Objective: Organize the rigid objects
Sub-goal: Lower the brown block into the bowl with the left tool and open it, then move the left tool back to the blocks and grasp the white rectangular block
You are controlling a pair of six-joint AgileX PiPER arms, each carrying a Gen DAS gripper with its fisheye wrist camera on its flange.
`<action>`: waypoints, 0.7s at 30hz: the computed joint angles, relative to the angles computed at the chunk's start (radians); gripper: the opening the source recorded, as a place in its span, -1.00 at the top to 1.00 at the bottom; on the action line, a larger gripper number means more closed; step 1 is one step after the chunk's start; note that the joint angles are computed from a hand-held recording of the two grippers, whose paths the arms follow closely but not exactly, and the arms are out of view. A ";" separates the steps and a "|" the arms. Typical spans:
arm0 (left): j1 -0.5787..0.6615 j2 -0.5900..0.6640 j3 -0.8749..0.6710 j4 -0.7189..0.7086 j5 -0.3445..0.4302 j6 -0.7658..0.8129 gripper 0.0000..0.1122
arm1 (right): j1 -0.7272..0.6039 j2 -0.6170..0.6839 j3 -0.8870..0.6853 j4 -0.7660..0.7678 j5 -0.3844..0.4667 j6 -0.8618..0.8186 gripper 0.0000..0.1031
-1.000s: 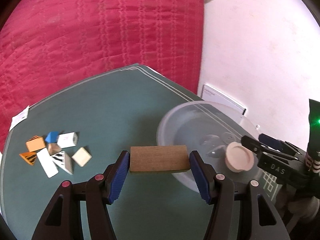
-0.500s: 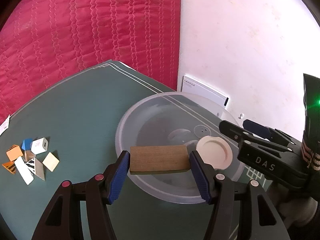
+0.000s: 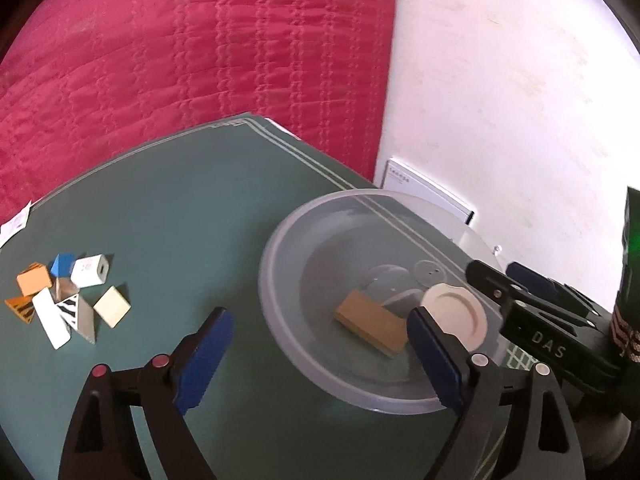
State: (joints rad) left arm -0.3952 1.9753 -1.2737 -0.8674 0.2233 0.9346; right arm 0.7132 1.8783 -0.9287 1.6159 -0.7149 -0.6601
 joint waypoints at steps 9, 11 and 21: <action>0.045 -0.001 0.009 0.139 -0.027 -0.179 -0.71 | 0.013 0.003 0.001 -0.015 -0.020 0.026 -0.31; 0.056 0.000 0.008 0.168 -0.030 -0.213 -0.72 | 0.018 0.004 -0.001 -0.016 -0.025 0.028 -0.31; 0.123 -0.010 0.038 0.194 -0.031 -0.245 -0.75 | 0.061 0.016 -0.032 -0.002 -0.045 -0.015 -0.31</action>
